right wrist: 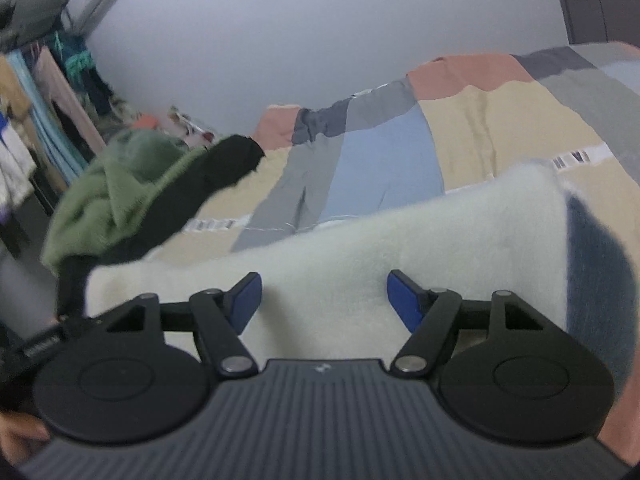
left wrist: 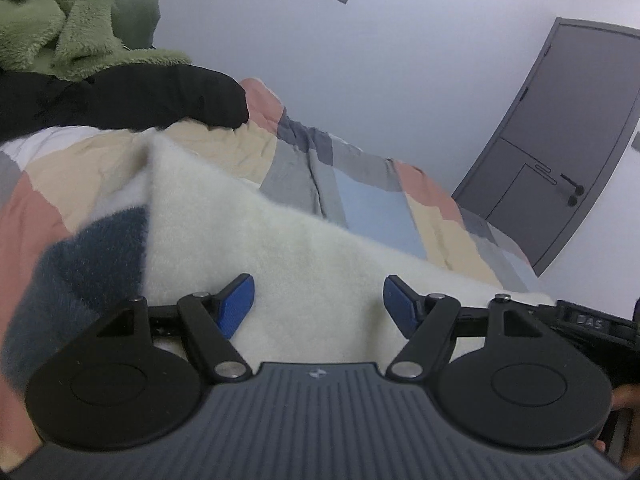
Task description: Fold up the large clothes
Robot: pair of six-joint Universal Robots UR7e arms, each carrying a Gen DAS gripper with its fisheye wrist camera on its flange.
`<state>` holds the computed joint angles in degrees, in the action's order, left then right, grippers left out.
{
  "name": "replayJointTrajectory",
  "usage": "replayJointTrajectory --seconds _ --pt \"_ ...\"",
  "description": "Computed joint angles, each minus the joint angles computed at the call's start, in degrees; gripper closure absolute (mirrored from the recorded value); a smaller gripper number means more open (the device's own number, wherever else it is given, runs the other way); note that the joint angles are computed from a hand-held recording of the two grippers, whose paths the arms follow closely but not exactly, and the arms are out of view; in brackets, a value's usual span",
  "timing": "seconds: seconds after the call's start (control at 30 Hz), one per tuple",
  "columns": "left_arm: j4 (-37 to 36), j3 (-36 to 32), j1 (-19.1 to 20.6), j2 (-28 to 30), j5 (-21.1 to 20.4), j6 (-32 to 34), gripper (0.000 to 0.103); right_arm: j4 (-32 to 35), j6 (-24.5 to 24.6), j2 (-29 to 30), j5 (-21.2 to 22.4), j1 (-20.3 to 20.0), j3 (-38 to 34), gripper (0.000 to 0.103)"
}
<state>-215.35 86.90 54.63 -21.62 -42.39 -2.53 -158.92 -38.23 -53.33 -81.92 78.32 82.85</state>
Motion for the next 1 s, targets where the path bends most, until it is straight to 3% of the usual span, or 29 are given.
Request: replayJointTrajectory --seconds 0.13,0.4,0.47,0.53,0.6,0.67,0.73,0.9,1.0 --pt "-0.24 -0.45 1.52 -0.14 -2.24 0.88 0.027 0.76 -1.10 2.84 -1.03 0.20 -3.25 0.032" --pt "-3.19 1.34 0.94 -1.52 -3.19 -0.12 0.026 1.85 -1.72 2.48 0.25 0.26 -3.88 0.032" --pt "-4.97 1.74 0.37 -1.87 -1.75 0.50 0.023 0.12 -1.83 1.90 0.80 0.23 -3.13 0.030" --pt "-7.02 2.05 -0.23 -2.14 -0.14 2.37 0.023 -1.45 -2.14 1.18 1.60 0.05 -2.57 0.020" --pt "-9.38 2.51 -0.81 -2.55 1.61 4.47 0.020 -1.97 -1.86 0.39 3.05 -0.37 -2.35 0.016" --pt "-11.53 1.61 -1.65 -2.12 6.41 7.38 0.016 -3.90 -0.98 -0.06 2.79 -0.54 -2.13 0.008" --pt "-14.24 1.04 -1.98 -1.93 10.44 10.12 0.015 -5.28 0.00 -0.33 3.14 -0.98 -2.27 0.008" --pt "-11.85 3.49 -0.49 -4.29 13.27 3.43 0.015 -6.34 3.01 -0.13 2.01 -1.78 -3.64 0.008" --pt "-8.58 4.70 0.69 -5.11 13.09 -0.94 0.016 -10.77 3.98 0.89 -1.95 -1.42 -4.00 0.008"
